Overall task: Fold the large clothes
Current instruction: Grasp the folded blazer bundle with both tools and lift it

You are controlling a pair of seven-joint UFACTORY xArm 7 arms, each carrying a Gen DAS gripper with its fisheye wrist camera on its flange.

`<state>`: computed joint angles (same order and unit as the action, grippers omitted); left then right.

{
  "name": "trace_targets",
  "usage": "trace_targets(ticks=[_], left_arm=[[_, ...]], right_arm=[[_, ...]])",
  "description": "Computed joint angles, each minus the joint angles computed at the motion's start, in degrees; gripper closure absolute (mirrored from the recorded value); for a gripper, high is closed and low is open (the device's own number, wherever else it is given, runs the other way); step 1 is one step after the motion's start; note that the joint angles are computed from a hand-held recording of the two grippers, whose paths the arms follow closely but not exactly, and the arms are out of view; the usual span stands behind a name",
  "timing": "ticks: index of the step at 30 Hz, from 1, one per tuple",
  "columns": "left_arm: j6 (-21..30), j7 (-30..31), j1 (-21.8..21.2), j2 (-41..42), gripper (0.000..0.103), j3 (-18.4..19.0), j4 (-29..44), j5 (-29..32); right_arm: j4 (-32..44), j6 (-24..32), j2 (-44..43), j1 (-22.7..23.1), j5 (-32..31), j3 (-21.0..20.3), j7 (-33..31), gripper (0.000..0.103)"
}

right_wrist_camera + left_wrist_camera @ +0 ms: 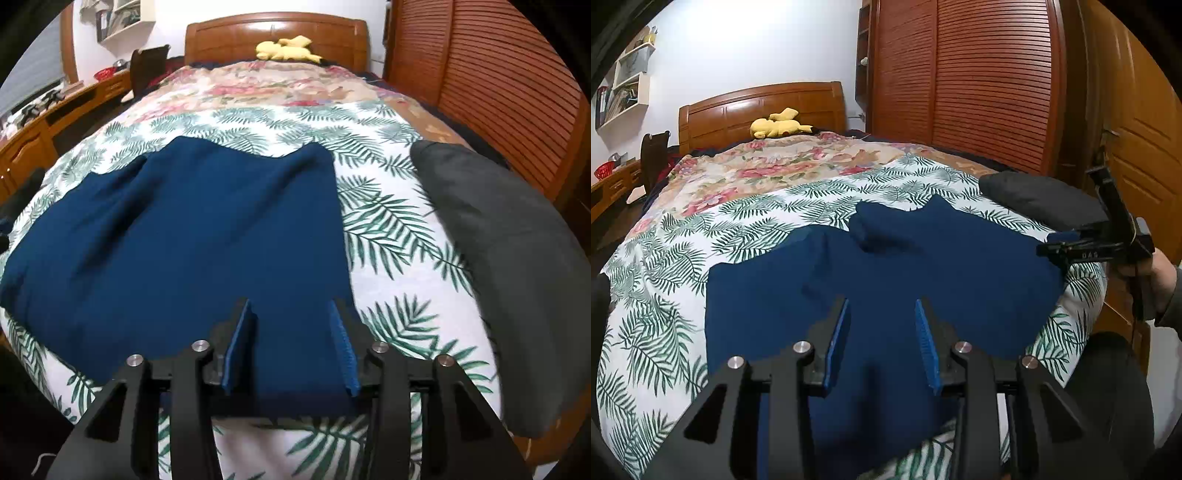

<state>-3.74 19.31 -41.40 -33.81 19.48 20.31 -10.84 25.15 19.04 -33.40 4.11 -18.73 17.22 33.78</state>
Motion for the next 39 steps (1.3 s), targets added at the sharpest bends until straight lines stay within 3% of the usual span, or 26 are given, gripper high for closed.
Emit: trace_targets(ticks=[8,11,14,15,17,18,21,26,33,36,39], left_arm=[[0.20,-1.15,1.20,-0.51,0.069,-2.03,-1.21,0.57],[0.56,-1.07,1.33,-1.20,0.069,-1.57,-1.45,0.61],[0.87,-0.87,1.89,-2.22,0.069,-1.21,-2.03,0.47],[1.20,-0.85,2.42,-3.08,0.069,-1.16,-2.51,0.38],[1.90,-0.98,4.37,-4.58,0.069,-1.87,-3.42,0.28],[2.25,-1.12,5.51,-5.34,0.069,-2.32,-3.81,0.22],[4.47,-1.00,8.61,-9.31,0.069,-2.37,-5.38,-0.20],[9.63,-0.62,18.29,-17.92,0.069,-4.63,-8.18,-0.20],[18.00,1.77,31.52,-27.85,0.069,-5.43,-10.85,0.76],[20.44,3.04,35.30,-30.36,0.069,-4.90,-11.51,0.60],[21.73,4.14,37.38,-31.37,0.069,-4.58,-12.05,0.14]], right_arm=[[-0.45,3.58,-1.32,-2.26,-1.61,1.21,2.04,0.040],[-0.87,3.68,0.37,-0.54,0.74,-2.04,1.40,0.035],[-0.91,4.44,2.63,4.14,7.48,-7.87,-1.88,0.035],[-1.73,2.66,2.31,5.94,10.19,-9.92,-3.35,0.036],[-2.28,0.52,2.36,11.19,16.33,-14.46,-8.95,0.064],[-1.93,0.45,2.34,12.09,17.26,-14.46,-10.57,0.081],[-1.19,-2.19,0.42,13.85,19.47,-13.25,-14.38,0.085],[6.41,-6.72,2.70,17.08,21.50,-9.63,-16.49,0.086],[25.96,-11.08,21.23,25.59,22.22,-4.18,-21.71,0.087],[32.02,-12.27,28.55,28.32,23.98,-2.20,-22.43,0.087],[37.71,-8.95,35.63,29.30,20.19,-0.77,-19.77,0.075]])
